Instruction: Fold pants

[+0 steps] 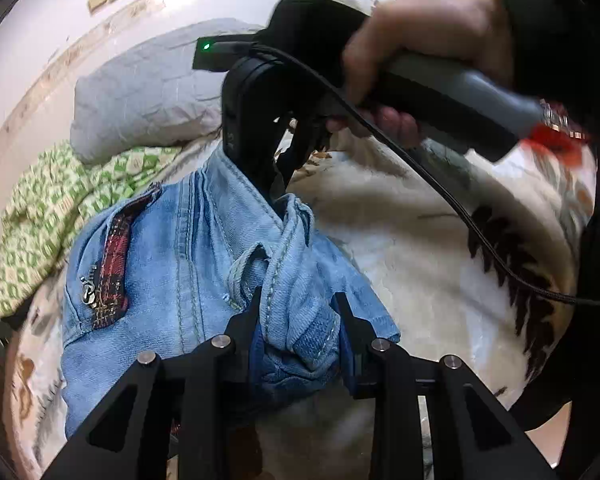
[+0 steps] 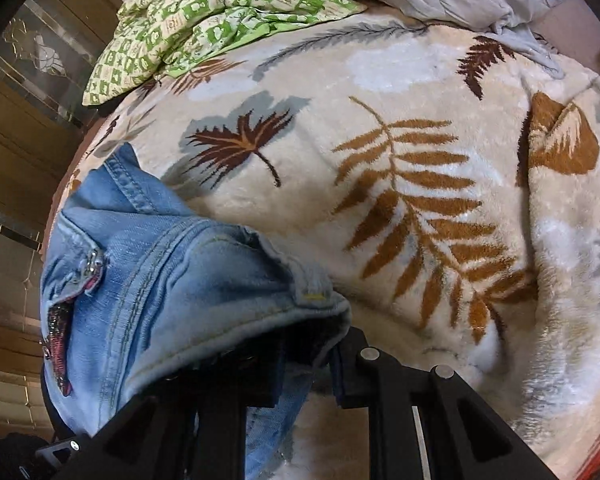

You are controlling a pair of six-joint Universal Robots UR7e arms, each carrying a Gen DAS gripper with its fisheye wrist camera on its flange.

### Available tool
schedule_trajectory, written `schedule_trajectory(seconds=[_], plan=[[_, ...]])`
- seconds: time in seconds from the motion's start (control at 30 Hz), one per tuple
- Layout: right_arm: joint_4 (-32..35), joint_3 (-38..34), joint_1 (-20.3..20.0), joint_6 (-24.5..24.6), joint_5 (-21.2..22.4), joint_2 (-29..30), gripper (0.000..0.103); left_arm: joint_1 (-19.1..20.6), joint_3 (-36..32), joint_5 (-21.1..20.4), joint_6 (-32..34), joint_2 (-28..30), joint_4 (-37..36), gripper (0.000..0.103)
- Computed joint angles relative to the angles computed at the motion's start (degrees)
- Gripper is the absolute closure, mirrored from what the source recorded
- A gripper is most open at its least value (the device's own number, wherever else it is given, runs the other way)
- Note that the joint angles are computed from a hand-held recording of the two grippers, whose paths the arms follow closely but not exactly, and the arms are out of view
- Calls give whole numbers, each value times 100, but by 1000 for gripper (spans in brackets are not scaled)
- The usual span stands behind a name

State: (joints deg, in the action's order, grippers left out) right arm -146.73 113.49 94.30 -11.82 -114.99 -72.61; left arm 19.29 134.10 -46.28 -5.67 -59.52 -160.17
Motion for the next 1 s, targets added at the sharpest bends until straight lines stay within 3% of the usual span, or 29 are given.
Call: schedule_trajectory(seconds=[0.07, 0.1, 0.13, 0.17, 0.2, 0.27, 0.4, 0.53, 0.63, 0.73, 0.87, 1.0], plan=[[-19, -3, 42, 9, -66, -3, 76, -14, -3, -108, -40, -61, 24, 67], [-22, -5, 96, 36, -208, -16, 71, -3, 14, -213, 31, -119, -73, 51], [-39, 9, 126, 63, -288, -27, 57, 35, 27, -448, 155, -237, -187, 22], [37, 11, 171, 122, -372, -108, 39, 53, 21, -587, 212, -319, -165, 10], [151, -1, 191, 153, -416, -194, 31, -13, 57, -595, 233, -419, -116, 0], [191, 79, 297, 149, -638, -425, 28, -218, 237, -423, 433, -650, -263, 0], [238, 253, 427, 232, -816, -927, 26, -329, 329, -505, 499, -1289, -53, 0], [224, 562, 393, 504, -155, -1568, 16, -21, 120, -869, 189, -2116, 489, 0], [192, 858, 223, 786, 726, -1970, 3, 544, -213, -1289, -113, -2500, 954, 0], [15, 1178, 80, 1080, 1460, -2144, 1, 1228, -589, -1749, -301, -2607, 1306, 0], [-290, 1513, 113, 1405, 1811, -2083, 1, 2092, -941, -2817, -485, -2479, 1498, 0], [-651, 1736, 125, 1635, 1789, -1878, 1, 2748, -1285, -3652, -870, -2077, 1498, 0]])
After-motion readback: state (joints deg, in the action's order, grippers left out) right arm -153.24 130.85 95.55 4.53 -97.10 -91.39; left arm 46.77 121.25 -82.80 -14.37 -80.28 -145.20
